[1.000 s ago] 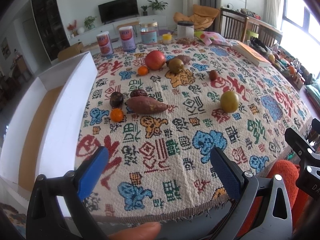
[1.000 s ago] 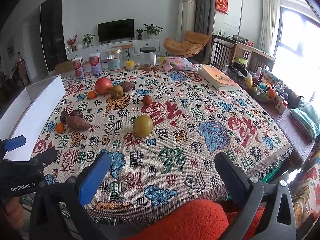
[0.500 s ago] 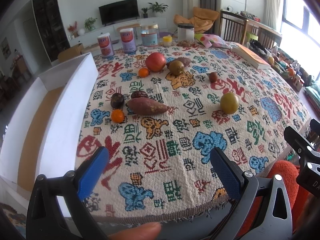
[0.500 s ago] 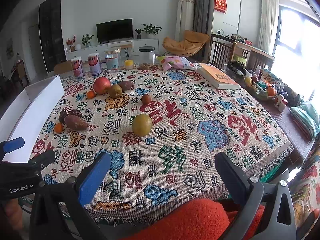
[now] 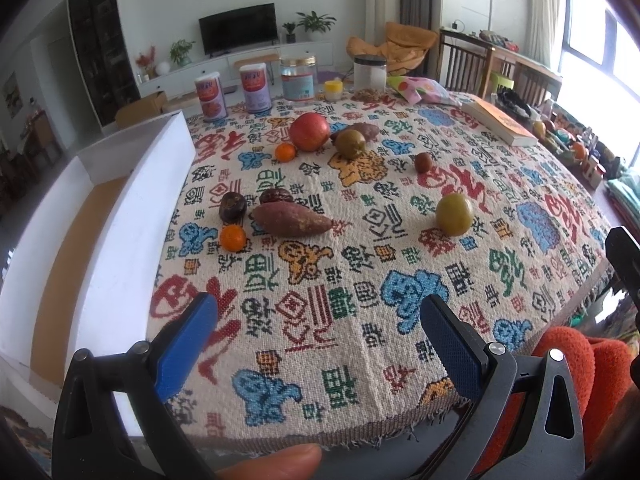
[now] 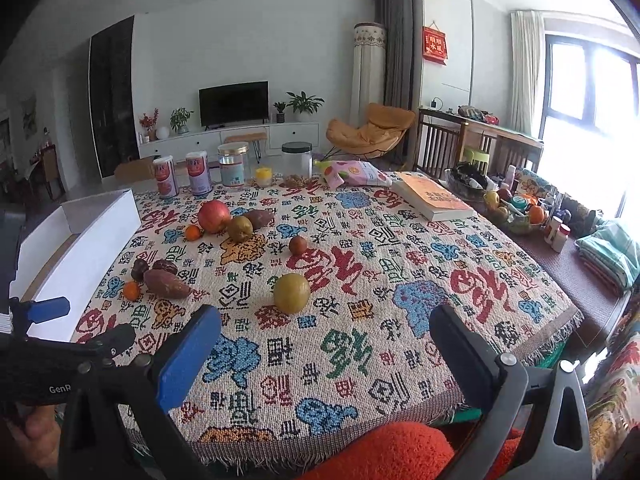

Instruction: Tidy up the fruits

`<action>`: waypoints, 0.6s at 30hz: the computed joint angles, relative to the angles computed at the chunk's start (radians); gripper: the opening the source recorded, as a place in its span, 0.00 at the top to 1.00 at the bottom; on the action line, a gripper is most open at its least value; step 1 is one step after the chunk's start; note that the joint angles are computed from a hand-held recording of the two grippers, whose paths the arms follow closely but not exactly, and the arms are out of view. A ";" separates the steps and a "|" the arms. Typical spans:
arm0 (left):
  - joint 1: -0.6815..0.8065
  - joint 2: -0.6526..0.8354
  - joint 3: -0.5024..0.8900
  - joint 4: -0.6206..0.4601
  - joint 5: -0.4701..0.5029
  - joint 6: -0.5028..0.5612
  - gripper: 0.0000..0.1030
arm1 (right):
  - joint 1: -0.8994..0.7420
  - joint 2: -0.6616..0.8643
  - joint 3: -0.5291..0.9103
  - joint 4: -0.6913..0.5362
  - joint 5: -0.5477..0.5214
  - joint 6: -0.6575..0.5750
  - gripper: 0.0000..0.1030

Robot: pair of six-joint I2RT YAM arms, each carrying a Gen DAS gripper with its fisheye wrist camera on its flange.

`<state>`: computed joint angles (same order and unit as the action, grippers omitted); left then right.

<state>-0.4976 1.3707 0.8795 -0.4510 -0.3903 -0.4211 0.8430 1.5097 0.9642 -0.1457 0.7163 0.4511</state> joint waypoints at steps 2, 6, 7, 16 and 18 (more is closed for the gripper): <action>0.003 0.003 -0.005 0.010 0.008 -0.001 0.01 | 0.001 -0.022 -0.044 0.082 -0.059 -0.029 0.00; 0.020 0.022 -0.017 0.023 0.035 -0.008 0.01 | -0.057 0.007 -0.058 0.119 -0.295 0.013 0.00; 0.024 0.022 -0.027 0.034 0.036 -0.008 0.01 | -0.056 0.017 -0.059 0.123 -0.284 0.026 0.00; 0.095 0.093 -0.142 0.190 0.080 -0.005 0.01 | -0.081 0.043 -0.132 0.240 -0.193 0.031 0.00; 0.118 0.158 -0.151 0.226 0.102 -0.004 0.01 | -0.093 0.078 -0.121 0.224 -0.220 0.054 0.00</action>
